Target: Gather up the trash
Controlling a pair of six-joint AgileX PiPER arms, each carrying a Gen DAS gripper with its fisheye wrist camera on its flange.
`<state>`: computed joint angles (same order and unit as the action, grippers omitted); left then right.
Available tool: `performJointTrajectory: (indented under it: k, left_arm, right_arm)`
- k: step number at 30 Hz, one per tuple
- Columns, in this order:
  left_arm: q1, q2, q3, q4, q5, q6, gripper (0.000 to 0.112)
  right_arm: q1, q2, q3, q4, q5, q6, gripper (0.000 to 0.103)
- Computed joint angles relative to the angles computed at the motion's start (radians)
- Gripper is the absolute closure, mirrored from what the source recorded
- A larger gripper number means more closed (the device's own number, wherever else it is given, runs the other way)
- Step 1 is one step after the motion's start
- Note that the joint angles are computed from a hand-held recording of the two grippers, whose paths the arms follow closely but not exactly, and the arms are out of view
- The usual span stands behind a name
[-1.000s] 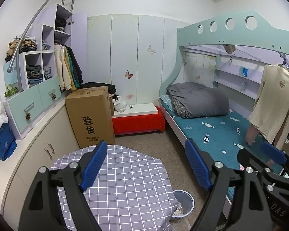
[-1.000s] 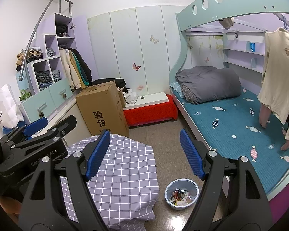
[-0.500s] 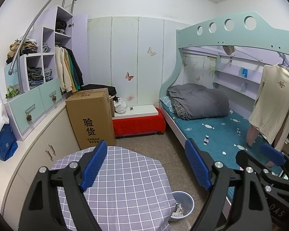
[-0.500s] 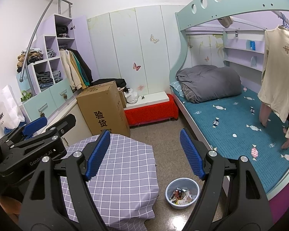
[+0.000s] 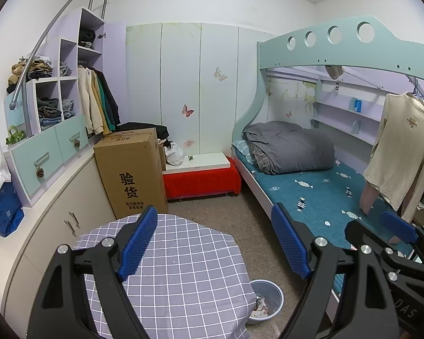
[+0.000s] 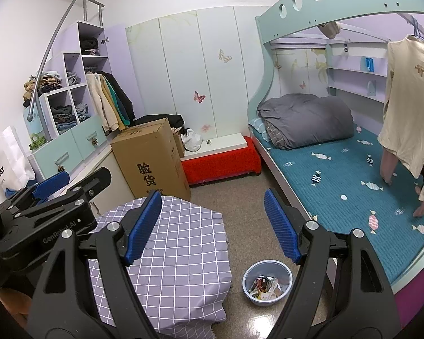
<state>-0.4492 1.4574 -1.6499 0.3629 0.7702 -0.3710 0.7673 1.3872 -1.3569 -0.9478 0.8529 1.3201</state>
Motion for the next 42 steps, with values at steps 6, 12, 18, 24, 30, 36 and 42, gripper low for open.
performJointTrajectory:
  k: [6, 12, 18, 24, 30, 36, 42]
  left_arm:
    - [0.002, 0.0, 0.0, -0.005, -0.001, 0.004, 0.031]
    - [0.009, 0.01, 0.003, -0.015, -0.014, 0.013, 0.031]
    - [0.009, 0.014, 0.002, -0.016, -0.015, 0.014, 0.031]
    - [0.004, 0.016, 0.003, -0.009, -0.017, 0.006, 0.031]
    - [0.003, 0.021, -0.001, -0.01, -0.016, 0.004, 0.031]
    - [-0.013, 0.031, 0.005, 0.017, -0.022, -0.029, 0.031]
    - [-0.012, 0.035, 0.007, 0.016, -0.024, -0.029, 0.031]
  right_arm:
    - [0.003, 0.004, -0.003, -0.002, 0.003, 0.002, 0.028]
    - [-0.001, 0.01, -0.003, 0.001, -0.001, 0.003, 0.028]
    - [-0.001, 0.008, -0.002, 0.001, -0.001, 0.002, 0.028]
    - [-0.004, 0.008, -0.003, 0.005, -0.003, -0.004, 0.028]
    - [-0.014, 0.004, 0.011, 0.008, -0.015, -0.003, 0.028]
    - [-0.028, -0.004, 0.027, 0.02, -0.03, -0.01, 0.028]
    - [-0.034, -0.005, 0.03, 0.026, -0.036, -0.016, 0.028]
